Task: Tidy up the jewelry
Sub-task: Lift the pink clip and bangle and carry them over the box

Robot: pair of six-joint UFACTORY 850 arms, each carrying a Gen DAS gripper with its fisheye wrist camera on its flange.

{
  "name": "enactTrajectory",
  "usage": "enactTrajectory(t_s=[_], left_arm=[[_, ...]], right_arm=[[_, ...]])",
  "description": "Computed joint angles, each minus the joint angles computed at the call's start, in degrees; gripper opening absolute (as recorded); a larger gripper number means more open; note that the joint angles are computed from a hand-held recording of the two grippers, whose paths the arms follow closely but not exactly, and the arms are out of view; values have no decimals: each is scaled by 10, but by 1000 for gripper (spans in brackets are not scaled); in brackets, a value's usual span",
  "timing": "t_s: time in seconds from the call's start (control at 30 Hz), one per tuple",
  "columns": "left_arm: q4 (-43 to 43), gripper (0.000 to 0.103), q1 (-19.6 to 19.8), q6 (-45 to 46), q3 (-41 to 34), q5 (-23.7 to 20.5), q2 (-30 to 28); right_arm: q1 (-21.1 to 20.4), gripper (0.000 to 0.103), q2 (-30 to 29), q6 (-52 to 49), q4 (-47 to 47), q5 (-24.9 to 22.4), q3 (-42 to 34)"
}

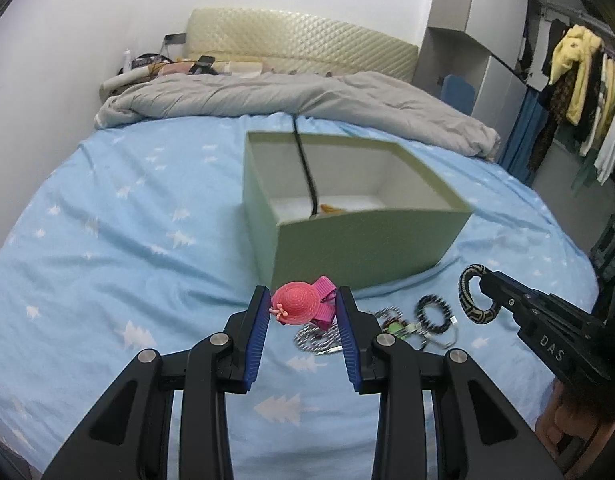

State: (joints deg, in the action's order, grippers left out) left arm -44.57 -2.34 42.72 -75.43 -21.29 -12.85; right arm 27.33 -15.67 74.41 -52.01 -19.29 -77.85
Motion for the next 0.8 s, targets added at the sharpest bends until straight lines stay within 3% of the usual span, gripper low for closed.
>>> enactTrajectory(t_s=[0.2, 0.3, 0.47, 0.7, 0.8], left_arm=[[23, 34, -7, -21, -64, -20, -15], [92, 34, -16, -70, -112, -26, -35], [150, 34, -18, -126, -209, -75, -90], [243, 34, -21, -236, -371, -195, -209], [270, 34, -22, -272, -414, -225, -245]], right_arm=[[-6, 7, -10, -60, 32, -5, -54], [-11, 7, -29, -117, 68, -11, -99], [-29, 7, -76, -271, 209, -32, -184], [-53, 8, -182, -477, 392, -134, -338], [-57, 8, -221, -496, 399, -180, -392]])
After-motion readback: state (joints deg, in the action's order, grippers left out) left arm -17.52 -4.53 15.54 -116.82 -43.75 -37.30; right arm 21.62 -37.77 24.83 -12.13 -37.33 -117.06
